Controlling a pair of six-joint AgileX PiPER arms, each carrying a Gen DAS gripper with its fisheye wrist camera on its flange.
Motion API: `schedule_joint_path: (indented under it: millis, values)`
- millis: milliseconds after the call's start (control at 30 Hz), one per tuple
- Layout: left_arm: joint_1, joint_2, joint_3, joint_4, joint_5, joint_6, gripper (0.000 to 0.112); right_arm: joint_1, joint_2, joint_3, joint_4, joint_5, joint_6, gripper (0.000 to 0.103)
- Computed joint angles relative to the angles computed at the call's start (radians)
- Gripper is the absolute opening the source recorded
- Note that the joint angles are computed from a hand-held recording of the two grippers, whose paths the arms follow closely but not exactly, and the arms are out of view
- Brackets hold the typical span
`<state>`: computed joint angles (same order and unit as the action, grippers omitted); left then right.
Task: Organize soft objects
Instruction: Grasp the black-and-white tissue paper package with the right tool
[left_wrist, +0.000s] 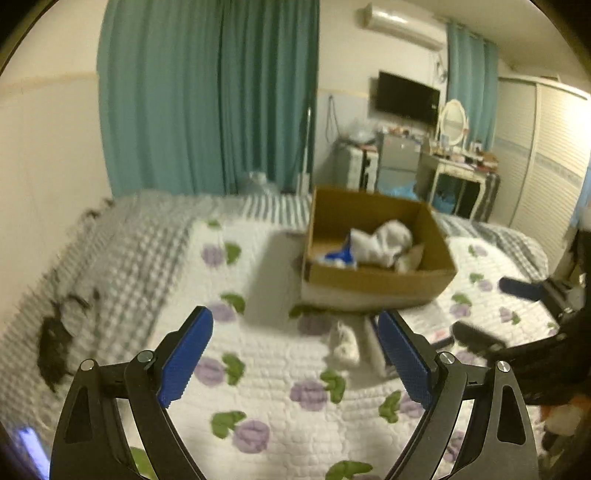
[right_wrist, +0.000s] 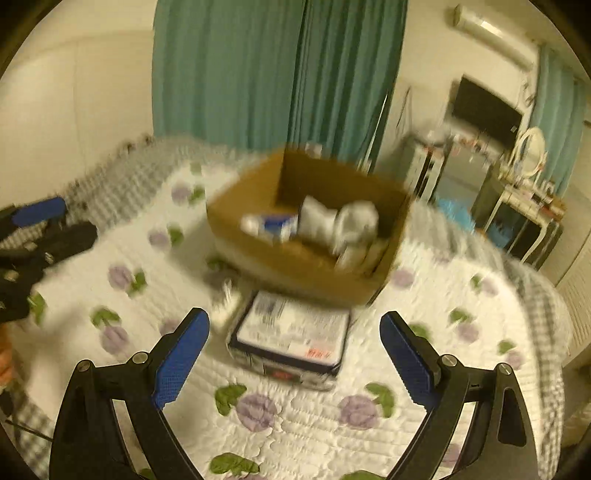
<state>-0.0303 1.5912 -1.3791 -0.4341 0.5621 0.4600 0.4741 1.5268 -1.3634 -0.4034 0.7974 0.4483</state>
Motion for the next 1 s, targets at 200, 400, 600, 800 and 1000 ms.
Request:
schedule_joint_path:
  millis: [200, 400, 600, 800, 1000]
  values:
    - [-0.05, 0.083, 0.08, 0.083, -0.077, -0.041, 0.092, -0.032, 0.175, -0.002, 0.065, -0.058, -0.076, 0.094]
    - [-0.045, 0.131, 0.068, 0.104, -0.069, -0.04, 0.092, -0.03, 0.313, -0.071, 0.047, -0.042, -0.087, 0.095]
    - [-0.064, 0.138, 0.074, 0.174, -0.101, -0.111, 0.092, 0.014, 0.356, -0.064, -0.089, -0.013, 0.004, 0.095]
    - [-0.063, 0.113, 0.094, 0.159, -0.109, -0.106, 0.092, -0.02, 0.281, -0.012, -0.074, -0.041, 0.039, 0.068]
    - [-0.097, 0.087, 0.111, 0.16, -0.104, -0.114, 0.091, -0.023, 0.118, 0.092, -0.061, -0.068, 0.118, 0.047]
